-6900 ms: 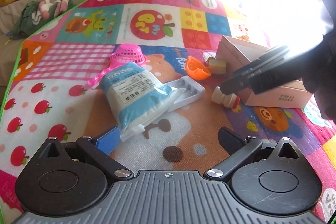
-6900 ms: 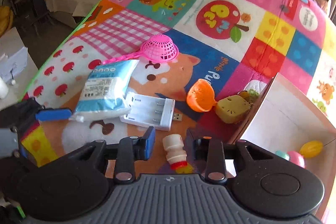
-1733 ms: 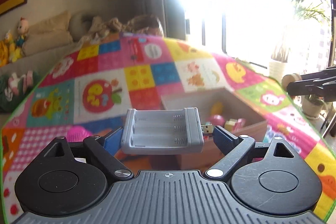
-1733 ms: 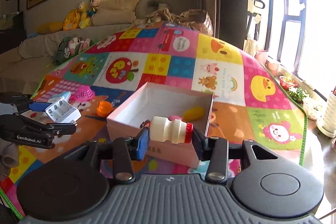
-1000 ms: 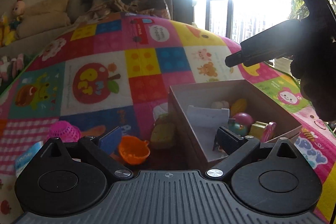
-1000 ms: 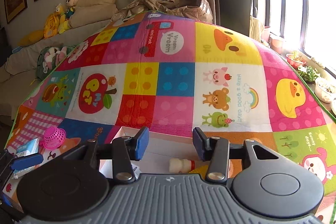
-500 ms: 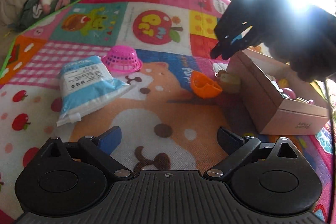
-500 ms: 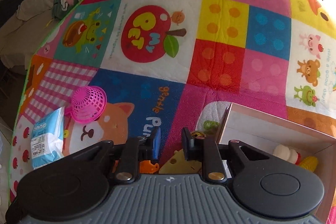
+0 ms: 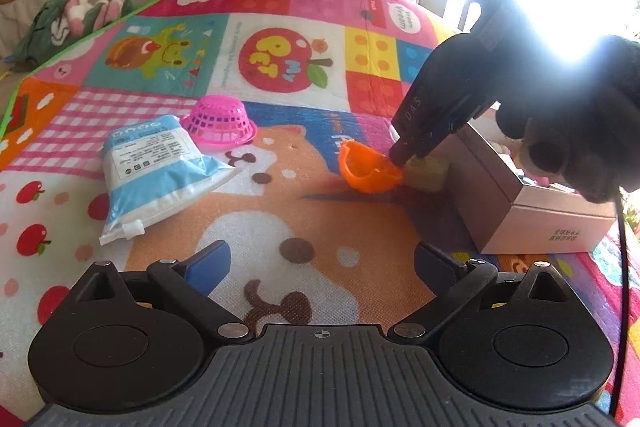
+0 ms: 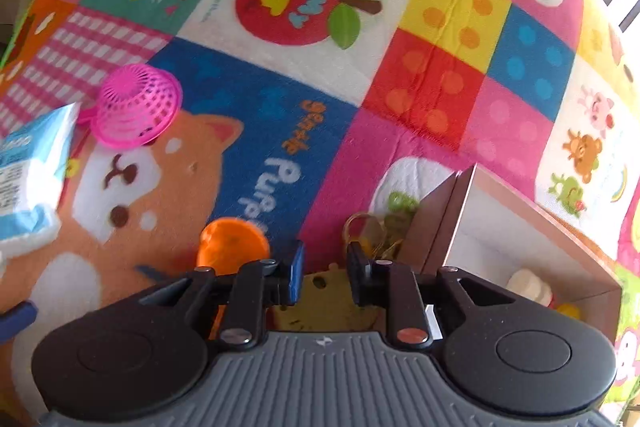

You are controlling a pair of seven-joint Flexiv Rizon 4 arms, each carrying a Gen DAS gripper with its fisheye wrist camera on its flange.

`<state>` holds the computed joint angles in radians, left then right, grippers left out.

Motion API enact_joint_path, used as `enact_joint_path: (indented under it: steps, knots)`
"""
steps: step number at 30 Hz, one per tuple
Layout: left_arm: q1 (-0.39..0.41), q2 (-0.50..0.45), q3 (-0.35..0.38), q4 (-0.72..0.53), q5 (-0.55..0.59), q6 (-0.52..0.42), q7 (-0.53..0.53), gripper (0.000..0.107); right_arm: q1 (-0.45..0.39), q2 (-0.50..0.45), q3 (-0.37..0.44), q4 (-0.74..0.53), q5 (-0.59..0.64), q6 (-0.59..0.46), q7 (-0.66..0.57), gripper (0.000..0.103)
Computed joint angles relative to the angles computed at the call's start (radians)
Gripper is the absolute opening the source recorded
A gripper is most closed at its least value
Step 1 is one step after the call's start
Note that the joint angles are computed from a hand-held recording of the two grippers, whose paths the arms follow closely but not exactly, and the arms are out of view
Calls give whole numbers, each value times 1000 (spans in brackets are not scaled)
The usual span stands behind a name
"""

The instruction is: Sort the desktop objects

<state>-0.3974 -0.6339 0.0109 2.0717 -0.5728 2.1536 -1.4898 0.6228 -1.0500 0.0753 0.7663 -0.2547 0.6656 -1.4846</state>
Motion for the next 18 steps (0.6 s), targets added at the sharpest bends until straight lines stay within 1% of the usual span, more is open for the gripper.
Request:
enact_joint_path:
  steps: [1, 2, 3, 4, 5, 6, 7, 8, 9, 10, 11, 12, 13, 14, 15, 16, 18]
  knots:
    - [-13, -1, 9, -2, -10, -2, 12, 101, -15, 34, 31, 64, -15, 32, -10, 23]
    - [-26, -2, 17, -4, -22, -5, 24, 101, -15, 71, 31, 111, 26, 40, -49, 24]
    - [-33, -2, 20, -4, -28, -7, 32, 101, -30, 94, 62, 126, 63, 17, -86, 24]
    - [-33, 0, 17, -2, -28, -9, 36, 101, -63, 104, 126, 108, 105, -46, -116, 24]
    - [-31, 2, 13, 0, -24, -10, 36, 101, -91, 119, 171, 96, 170, -95, -140, 24]
    - [-30, 4, 11, 2, -22, -11, 37, 101, -103, 142, 184, 117, 211, -82, -160, 24]
    - [-35, 4, 14, 2, -28, -13, 41, 101, -101, 171, 172, 168, 222, -16, -175, 24]
    - [-46, 2, 21, 0, -40, -15, 49, 102, -86, 202, 140, 235, 205, 85, -180, 26]
    - [-52, 1, 25, -2, -50, -17, 55, 102, -67, 212, 108, 271, 175, 151, -170, 39]
    - [-54, 1, 25, -2, -55, -18, 57, 102, -51, 207, 80, 279, 144, 185, -148, 53]
    - [-49, 2, 21, 0, -53, -16, 53, 102, -39, 187, 59, 261, 113, 192, -129, 56]
    - [-40, 3, 13, 4, -44, -12, 46, 102, -34, 154, 54, 215, 88, 164, -127, 55]
    - [-29, 5, 5, 7, -33, -8, 36, 102, -22, 130, 37, 174, 89, 126, -133, 56]
    - [-18, 6, -3, 11, -20, -4, 25, 102, -26, 81, 52, 100, 58, 68, -130, 56]
    - [-7, 7, -10, 14, -7, -2, 13, 102, -21, 52, 48, 57, 49, 33, -135, 56]
    - [6, 9, -19, 17, 9, 0, 0, 102, -15, 31, 40, 32, 39, 26, -142, 56]
    - [25, 11, -29, 21, 34, -1, -23, 102, -1, 0, 10, 12, 11, 50, -141, 56]
